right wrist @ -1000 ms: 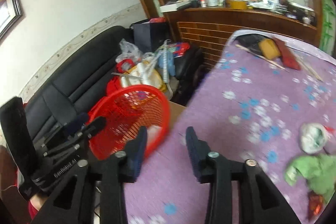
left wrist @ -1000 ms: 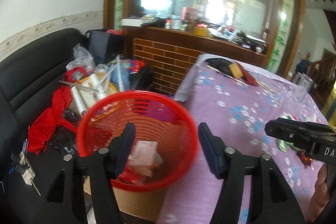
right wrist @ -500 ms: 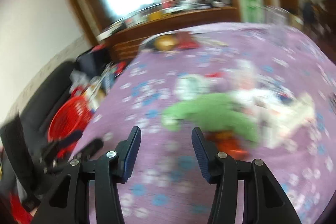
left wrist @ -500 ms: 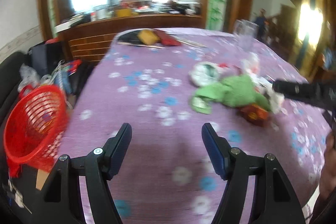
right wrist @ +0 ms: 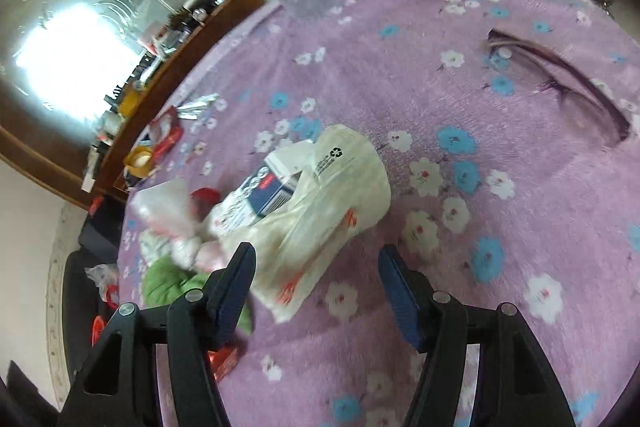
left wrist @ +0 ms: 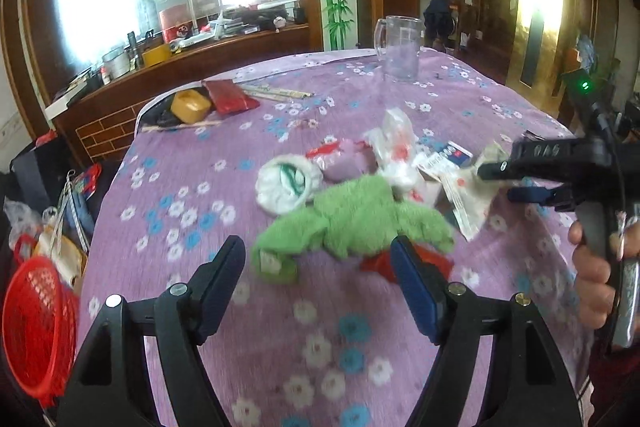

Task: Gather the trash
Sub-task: 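Grasp the white plastic bag with the right gripper while the left grasps the green towel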

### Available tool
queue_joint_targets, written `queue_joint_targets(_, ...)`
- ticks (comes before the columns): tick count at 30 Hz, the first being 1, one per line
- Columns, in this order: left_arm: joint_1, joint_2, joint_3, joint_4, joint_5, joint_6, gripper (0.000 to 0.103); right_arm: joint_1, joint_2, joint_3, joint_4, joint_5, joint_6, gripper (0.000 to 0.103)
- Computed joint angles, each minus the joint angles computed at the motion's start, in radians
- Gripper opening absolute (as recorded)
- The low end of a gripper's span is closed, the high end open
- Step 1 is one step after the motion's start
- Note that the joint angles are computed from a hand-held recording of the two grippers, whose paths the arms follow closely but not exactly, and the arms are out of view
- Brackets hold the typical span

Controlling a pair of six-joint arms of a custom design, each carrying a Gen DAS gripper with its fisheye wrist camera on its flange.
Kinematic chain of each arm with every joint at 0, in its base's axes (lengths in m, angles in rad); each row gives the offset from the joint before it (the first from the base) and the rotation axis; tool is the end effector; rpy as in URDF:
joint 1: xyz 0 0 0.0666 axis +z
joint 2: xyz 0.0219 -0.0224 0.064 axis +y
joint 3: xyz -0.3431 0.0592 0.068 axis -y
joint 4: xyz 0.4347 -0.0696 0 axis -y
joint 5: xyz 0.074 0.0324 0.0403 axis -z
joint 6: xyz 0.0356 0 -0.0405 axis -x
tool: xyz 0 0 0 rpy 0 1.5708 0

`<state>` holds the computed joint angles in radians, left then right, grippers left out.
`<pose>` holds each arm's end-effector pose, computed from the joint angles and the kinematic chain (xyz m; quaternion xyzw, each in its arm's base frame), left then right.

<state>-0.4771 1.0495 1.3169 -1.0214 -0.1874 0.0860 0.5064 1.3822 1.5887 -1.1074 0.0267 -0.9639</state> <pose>0.3658 -0.1821 0.5021 0.1411 0.9035 -0.0274 0.4037 0.4534 0.2499 0.4835 0.2184 0.9187 0.2111 0.2523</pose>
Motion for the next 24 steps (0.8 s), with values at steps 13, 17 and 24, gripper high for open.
queue_joint_targets(13, 0.030, 0.140, 0.053, 0.065, 0.136, -0.030, 0.084, 0.037, 0.095, 0.046, 0.131, 0.089, 0.233, 0.026)
queue_joint_targets(17, 0.040, 0.183, 0.069, 0.057, 0.156, 0.003, 0.084, 0.041, 0.075, 0.022, 0.165, 0.098, 0.239, 0.021)
queue_joint_targets(24, 0.042, 0.170, 0.033, 0.090, 0.163, -0.009, 0.061, 0.077, 0.058, 0.023, 0.185, 0.174, 0.284, 0.019)
